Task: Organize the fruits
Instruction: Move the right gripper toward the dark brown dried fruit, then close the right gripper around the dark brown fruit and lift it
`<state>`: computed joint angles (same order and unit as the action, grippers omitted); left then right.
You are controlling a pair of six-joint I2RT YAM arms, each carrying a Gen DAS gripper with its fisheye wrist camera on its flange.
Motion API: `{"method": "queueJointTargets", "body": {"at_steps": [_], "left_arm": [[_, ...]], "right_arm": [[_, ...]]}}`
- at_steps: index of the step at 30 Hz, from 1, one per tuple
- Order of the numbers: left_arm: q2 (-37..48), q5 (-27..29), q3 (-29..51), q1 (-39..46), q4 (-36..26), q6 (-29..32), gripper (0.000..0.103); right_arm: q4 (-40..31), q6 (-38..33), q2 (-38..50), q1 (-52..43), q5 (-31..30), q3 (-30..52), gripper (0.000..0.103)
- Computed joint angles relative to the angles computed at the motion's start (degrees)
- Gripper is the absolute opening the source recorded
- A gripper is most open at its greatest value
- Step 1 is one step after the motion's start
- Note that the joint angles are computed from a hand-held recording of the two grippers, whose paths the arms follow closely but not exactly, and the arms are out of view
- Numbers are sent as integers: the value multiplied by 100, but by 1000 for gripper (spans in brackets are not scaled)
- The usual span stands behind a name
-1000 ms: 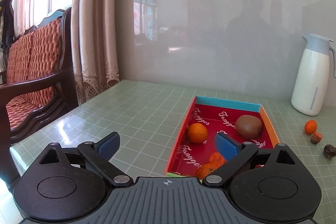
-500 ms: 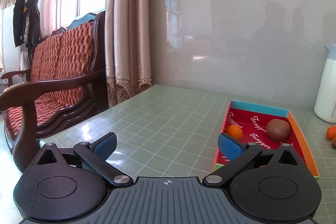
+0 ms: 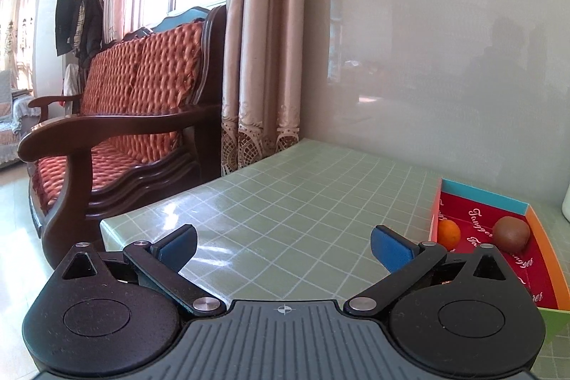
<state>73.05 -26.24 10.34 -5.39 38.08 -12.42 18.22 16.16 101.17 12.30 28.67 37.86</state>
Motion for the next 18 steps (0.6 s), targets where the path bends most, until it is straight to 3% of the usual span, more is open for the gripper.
{"method": "queueJointTargets", "body": {"at_steps": [2,9,10,12,18], "left_arm": [[72,-2,9,-60,20,47,103],[151,-387,33,-617,87,207,103],[143,-404,46,-647,40,187,103],[124,-433,57,-670,-6,165,103],[79,-417,49,-572,-55,152,103]], "right_arm": [[-94,20,53,-76,-142,90,68],[-43,58,116,-158,-252,100,66],[-10,83,95,-184,-326,72,61],[88,50,102,-236,-396,43,41],[214,-12,30,-206,-542,-62,39]]}}
